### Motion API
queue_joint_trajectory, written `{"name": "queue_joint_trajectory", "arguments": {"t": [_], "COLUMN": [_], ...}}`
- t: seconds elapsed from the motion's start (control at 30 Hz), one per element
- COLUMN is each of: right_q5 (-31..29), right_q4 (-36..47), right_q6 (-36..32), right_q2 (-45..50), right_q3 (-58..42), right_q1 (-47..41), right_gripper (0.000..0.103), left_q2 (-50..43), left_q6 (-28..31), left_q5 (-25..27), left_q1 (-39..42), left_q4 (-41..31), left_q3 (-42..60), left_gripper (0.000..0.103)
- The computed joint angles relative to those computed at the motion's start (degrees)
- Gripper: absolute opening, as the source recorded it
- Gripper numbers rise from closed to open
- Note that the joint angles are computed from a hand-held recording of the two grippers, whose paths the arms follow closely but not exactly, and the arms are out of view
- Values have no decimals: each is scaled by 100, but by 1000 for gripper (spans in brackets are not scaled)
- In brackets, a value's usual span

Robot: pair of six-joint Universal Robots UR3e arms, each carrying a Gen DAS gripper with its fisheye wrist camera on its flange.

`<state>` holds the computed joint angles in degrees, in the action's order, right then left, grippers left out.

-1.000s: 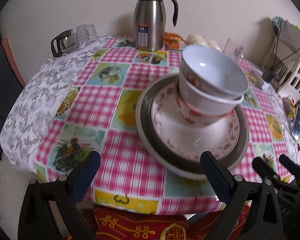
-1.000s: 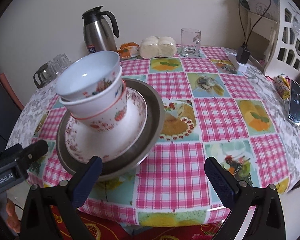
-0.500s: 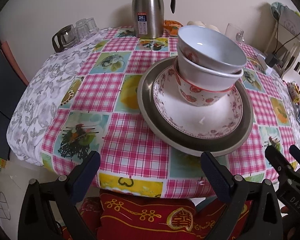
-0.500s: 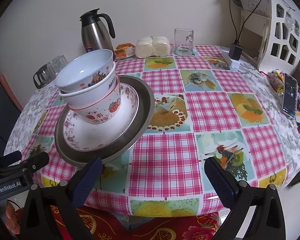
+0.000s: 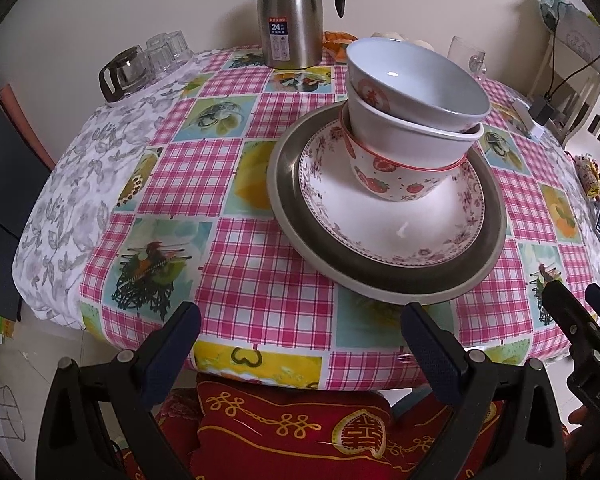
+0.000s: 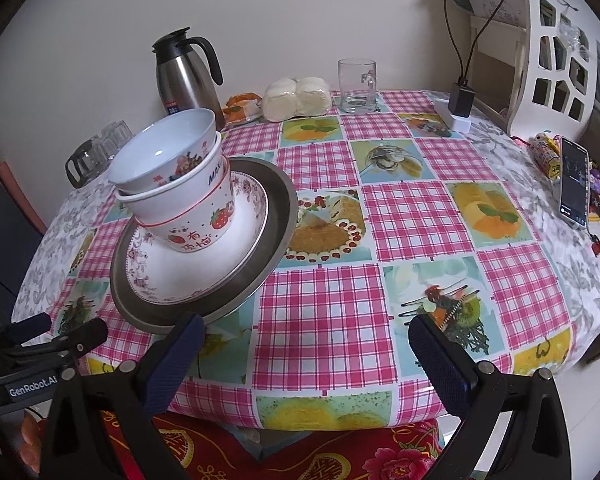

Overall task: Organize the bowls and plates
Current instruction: 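Withdraw both open grippers back from the basin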

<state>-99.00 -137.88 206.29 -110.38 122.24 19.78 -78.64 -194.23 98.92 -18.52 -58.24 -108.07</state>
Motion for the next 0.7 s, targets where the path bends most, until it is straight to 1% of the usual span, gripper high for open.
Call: {"name": "queue_joint_trajectory", "arguments": {"t": [0.17,0.7], "right_q5": [44,128], "right_q4": [-24,-66], "right_q6": [-22,-109], "right_q2": [26,134], "right_q3": [6,5], "right_q1": [-24,-87], "right_gripper": [103,103], "left_q2": [-57,-112], "left_q6": [-3,-64], "left_q5": [2,-214], "left_q1": [-5,211], "left_q4": [-49,-84], "left_q3": [39,48], "left_gripper": [100,100]}}
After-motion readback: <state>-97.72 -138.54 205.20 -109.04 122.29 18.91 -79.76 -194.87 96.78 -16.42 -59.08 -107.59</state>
